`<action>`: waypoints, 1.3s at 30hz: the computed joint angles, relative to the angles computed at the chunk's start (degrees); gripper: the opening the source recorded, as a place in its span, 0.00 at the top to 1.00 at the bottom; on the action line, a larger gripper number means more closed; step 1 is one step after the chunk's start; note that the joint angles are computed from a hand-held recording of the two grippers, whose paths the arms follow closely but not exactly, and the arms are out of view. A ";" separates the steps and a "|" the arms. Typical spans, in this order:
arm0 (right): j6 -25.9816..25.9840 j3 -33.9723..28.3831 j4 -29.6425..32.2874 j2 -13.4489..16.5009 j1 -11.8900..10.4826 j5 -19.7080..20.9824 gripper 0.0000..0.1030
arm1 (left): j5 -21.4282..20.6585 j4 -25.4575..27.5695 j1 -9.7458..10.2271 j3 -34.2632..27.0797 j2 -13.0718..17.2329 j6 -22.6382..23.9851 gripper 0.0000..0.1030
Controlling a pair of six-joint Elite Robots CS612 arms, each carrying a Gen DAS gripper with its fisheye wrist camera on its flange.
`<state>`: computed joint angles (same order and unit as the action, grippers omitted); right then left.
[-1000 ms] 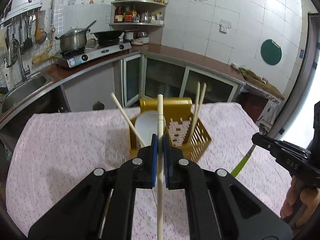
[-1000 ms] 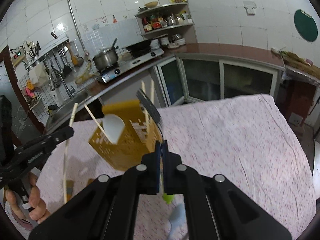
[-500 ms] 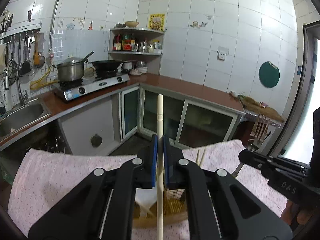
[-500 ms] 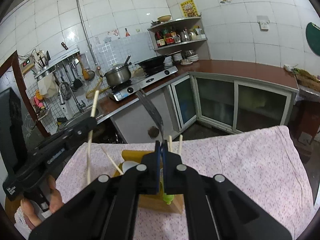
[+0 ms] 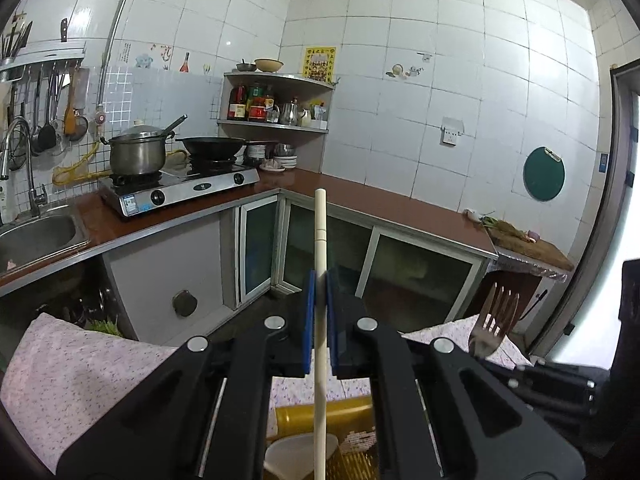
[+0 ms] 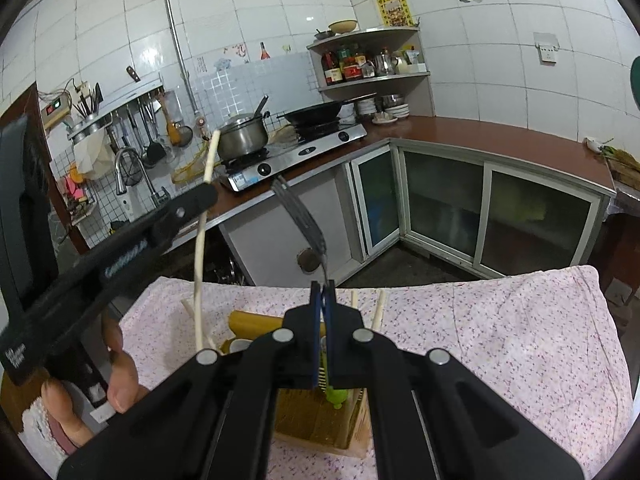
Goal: Organize utensils
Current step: 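Insert the fork and chopstick into the yellow holder and open both tools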
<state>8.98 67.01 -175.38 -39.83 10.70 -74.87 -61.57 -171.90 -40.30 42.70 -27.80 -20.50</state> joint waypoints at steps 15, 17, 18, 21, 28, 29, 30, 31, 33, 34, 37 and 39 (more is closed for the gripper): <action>-2.65 -0.18 1.97 1.27 0.61 -0.29 0.98 | -0.08 -5.10 -0.19 0.27 2.55 4.50 0.96; -2.76 0.04 2.08 1.23 0.63 -0.23 0.98 | 0.37 -5.23 -0.28 1.13 2.35 4.77 0.96; -2.87 0.26 2.15 1.18 0.65 -0.25 0.98 | 0.54 -5.23 -0.32 1.77 2.21 4.65 0.96; -3.39 0.86 2.49 0.97 0.66 -0.40 0.98 | 1.72 -6.09 -0.40 3.72 1.60 3.72 0.96; -2.78 1.34 2.26 0.75 0.55 -0.37 0.98 | 1.94 -6.80 -0.11 6.12 0.27 2.40 0.95; -2.88 1.46 2.18 0.67 0.54 -0.30 0.98 | 2.25 -7.59 -0.18 6.27 0.24 2.98 0.96; -2.99 1.55 2.08 0.61 0.58 -0.32 0.98 | 2.89 -8.25 -0.31 6.34 0.26 3.73 0.96; -3.14 1.61 2.05 0.56 0.61 -0.35 0.98 | 3.57 -8.83 -0.44 6.20 0.39 4.62 0.96; -3.41 1.66 2.05 0.52 0.69 -0.47 0.98 | 4.16 -9.34 -0.53 5.67 0.72 5.66 0.96; -3.44 1.66 2.11 0.52 0.70 -0.41 0.98 | 4.04 -9.35 -0.51 5.31 0.91 5.68 0.96; -3.59 1.48 2.71 0.59 0.71 -0.36 0.98 | 3.07 -9.19 -0.40 4.97 1.16 5.04 0.96; -3.75 1.29 3.25 0.63 0.78 -0.45 0.98 | 2.84 -8.36 -0.50 5.41 1.03 5.03 0.96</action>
<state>5.23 68.30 -172.13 -39.20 11.49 -75.32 -58.73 -180.26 -40.80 48.11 -26.77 -15.47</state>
